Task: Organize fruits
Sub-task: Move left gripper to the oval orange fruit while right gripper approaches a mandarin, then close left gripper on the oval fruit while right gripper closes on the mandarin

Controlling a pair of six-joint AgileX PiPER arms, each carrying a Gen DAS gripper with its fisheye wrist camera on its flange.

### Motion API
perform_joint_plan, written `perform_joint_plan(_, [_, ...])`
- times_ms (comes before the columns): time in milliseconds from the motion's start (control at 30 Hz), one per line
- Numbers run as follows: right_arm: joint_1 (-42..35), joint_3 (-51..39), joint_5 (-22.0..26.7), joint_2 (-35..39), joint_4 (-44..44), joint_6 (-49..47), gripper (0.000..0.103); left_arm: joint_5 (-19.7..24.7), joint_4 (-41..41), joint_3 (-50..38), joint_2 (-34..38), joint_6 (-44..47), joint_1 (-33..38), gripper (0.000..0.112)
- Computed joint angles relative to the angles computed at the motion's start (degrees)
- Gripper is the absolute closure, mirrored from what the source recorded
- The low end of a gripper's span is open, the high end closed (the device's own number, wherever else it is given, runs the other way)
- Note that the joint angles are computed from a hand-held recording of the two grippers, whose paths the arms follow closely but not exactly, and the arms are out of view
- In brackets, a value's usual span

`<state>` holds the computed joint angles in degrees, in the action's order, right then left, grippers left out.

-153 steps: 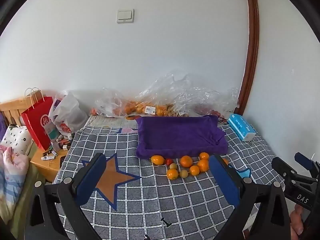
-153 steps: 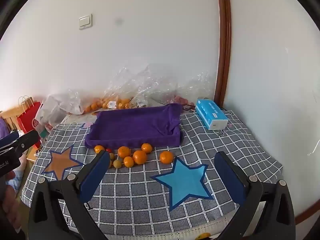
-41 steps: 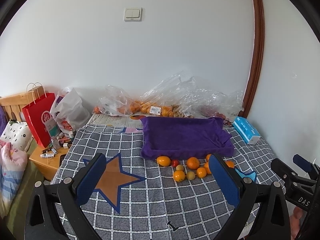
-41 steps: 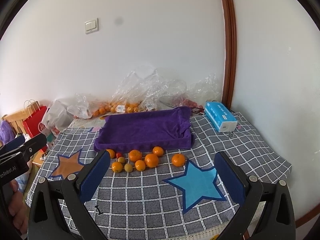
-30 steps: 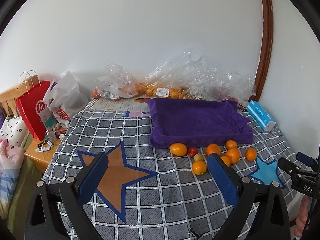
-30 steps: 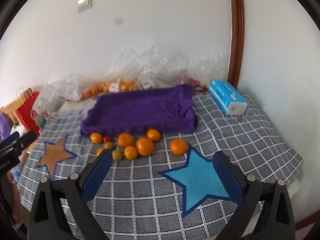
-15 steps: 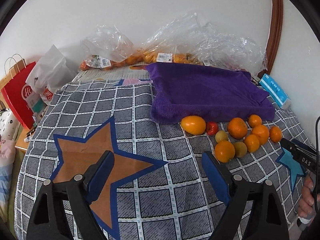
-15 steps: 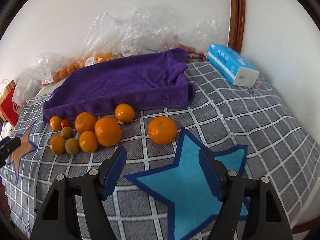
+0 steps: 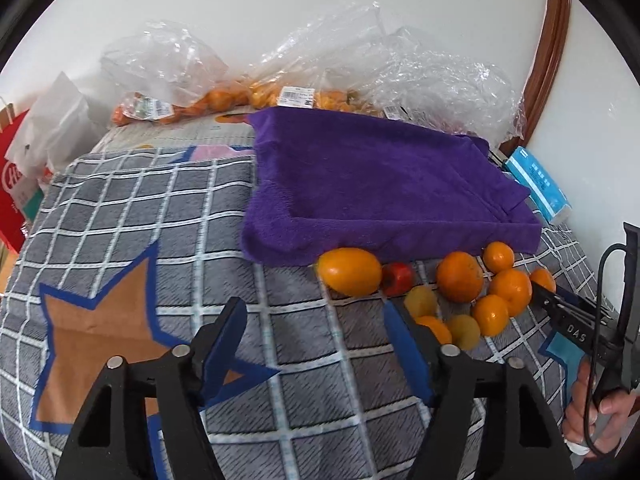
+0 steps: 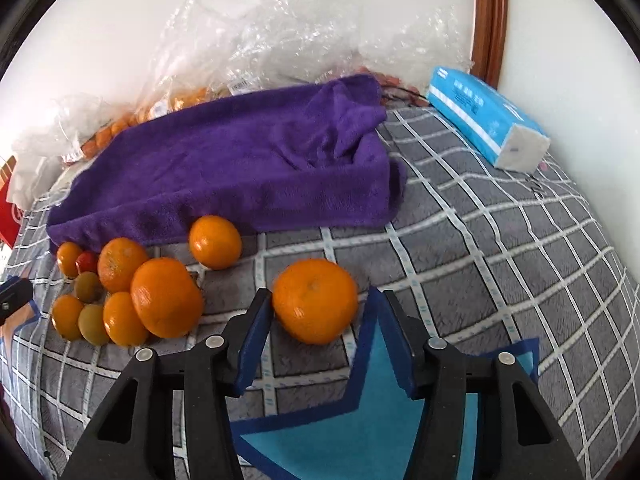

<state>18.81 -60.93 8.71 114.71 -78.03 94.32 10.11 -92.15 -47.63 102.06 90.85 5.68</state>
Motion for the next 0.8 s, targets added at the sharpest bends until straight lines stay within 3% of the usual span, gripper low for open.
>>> perform_joint_plan(100, [0.01,-0.99,0.20,0.54,7.77,-8.13,0.062,-0.16,-1.37,-1.84,1.75,1.16,-1.57,0.047])
perform_joint_plan(167, [-0.31,-0.69,-0.58,0.42,6.07,-6.38,0.062,-0.94,-3.83,-3.14,3.26,3.66,-2.46,0.051])
perform_joint_plan(300, [-1.62,0.76,-3.20,-0.36,-0.78,1.04,0.062,-0.21,1.90,-5.82,5.92,-3.49,-2.54,0.058])
perform_joint_plan(400, [-1.44,0.55,-2.85,-0.28,1.59,-1.34,0.062,0.67,2.58,-7.20,7.47,-4.59,-2.42,0.072])
perform_joint_plan(467, [-1.10,0.29,-2.14,-0.20,3.59,-3.45,0.062,1.55,-0.27,-7.17,7.73,-1.58,-2.04,0.072])
perform_joint_plan(567, [-1.08,0.25,-1.93,-0.23,4.25,-4.23,0.062,2.30,5.77,-6.92,6.94,-6.69,-1.26,0.072])
perform_joint_plan(667, [-1.34,0.49,-2.50,-0.36,3.00,-2.76,0.062,0.08,4.46,-5.08,5.04,-5.30,-1.07,0.072])
perform_joint_plan(800, [-1.31,0.11,-2.23,-0.18,5.99,-5.85,0.062,0.30,10.72,-6.33,6.34,-11.09,-0.45,0.071])
